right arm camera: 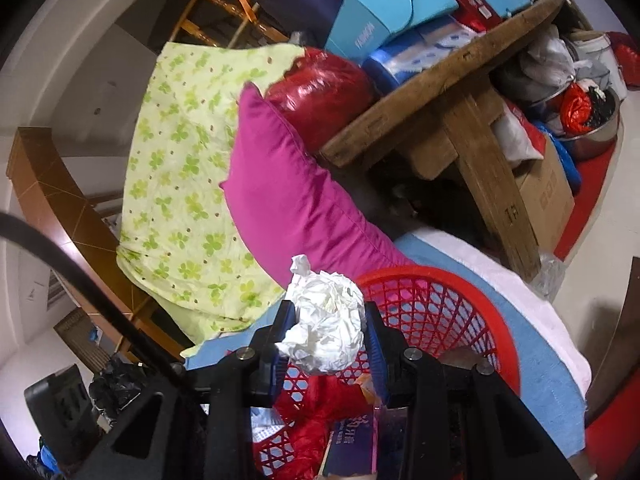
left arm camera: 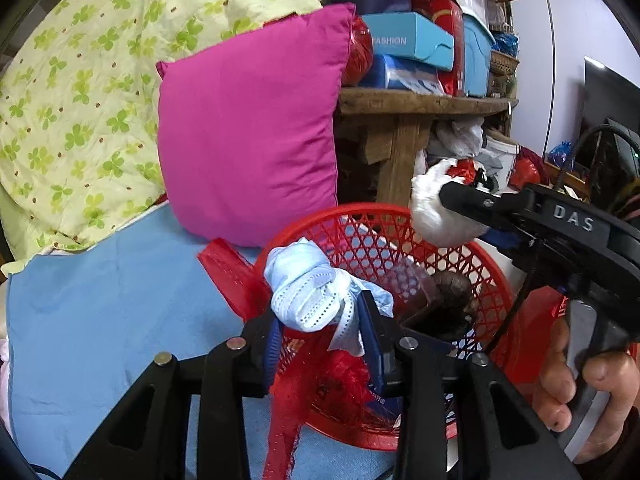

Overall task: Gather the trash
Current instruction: 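Lower both items into the red basket and open both tools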

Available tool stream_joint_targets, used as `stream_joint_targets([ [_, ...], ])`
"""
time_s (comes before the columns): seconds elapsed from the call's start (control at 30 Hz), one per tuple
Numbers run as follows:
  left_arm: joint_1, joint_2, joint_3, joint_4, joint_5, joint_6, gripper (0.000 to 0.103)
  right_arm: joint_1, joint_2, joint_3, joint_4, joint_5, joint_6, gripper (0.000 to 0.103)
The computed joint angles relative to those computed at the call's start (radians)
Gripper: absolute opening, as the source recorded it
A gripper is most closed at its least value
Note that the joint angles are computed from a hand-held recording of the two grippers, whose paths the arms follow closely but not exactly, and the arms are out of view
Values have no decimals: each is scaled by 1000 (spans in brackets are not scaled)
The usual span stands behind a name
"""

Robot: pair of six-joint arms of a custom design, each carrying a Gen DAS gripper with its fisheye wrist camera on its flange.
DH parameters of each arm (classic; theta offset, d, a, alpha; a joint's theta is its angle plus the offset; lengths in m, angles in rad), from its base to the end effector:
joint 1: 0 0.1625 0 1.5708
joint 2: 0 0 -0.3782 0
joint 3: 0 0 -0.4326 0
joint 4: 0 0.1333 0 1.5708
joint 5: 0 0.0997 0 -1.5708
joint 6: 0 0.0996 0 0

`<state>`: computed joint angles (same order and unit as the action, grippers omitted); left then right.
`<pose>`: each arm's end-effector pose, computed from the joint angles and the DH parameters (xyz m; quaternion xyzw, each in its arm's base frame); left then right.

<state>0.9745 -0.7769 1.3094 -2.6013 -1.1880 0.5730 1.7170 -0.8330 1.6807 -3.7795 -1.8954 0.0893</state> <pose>-0.2937 -0.7363 0.1745 0.4860 0.8193 -0.2441 0.1815 0.1957 -0.6320 0.1959 -0.0798 -0.7696 0.6314 0.0518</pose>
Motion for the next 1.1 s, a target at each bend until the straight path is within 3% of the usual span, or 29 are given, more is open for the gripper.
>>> stream_joint_targets([
  [0.1,8,9,-15,33,-2,-29,44,-18,11,-10,12,31,12,38],
  [0.2,16,14,-29,51,-7,-59,54,-36,11,-8,21,79,33,41],
  [0.23,18,13,-30,49,-9,-67,55,-36,13,-10,21,79,26,46],
  [0.27,19,11,-29,47,-10,-68,56,-38,13,-9,17,82,22,58],
  [0.3,19,9,-29,46,-12,-69,58,-40,14,-7,10,94,25,61],
  [0.47,19,-16,-1,2,3,-55,66,-34,22,0,-48,113,-10,61],
  [0.7,16,-64,36,-32,29,-69,75,10,49,5,-175,66,-183,61],
  [0.8,11,-85,63,-82,49,-44,77,29,59,12,-214,45,-246,61],
  [0.93,-1,-120,115,-185,99,6,89,48,68,23,-252,19,-310,61],
  [1.1,-4,-160,156,-247,121,44,90,54,69,43,-268,-11,-306,61],
])
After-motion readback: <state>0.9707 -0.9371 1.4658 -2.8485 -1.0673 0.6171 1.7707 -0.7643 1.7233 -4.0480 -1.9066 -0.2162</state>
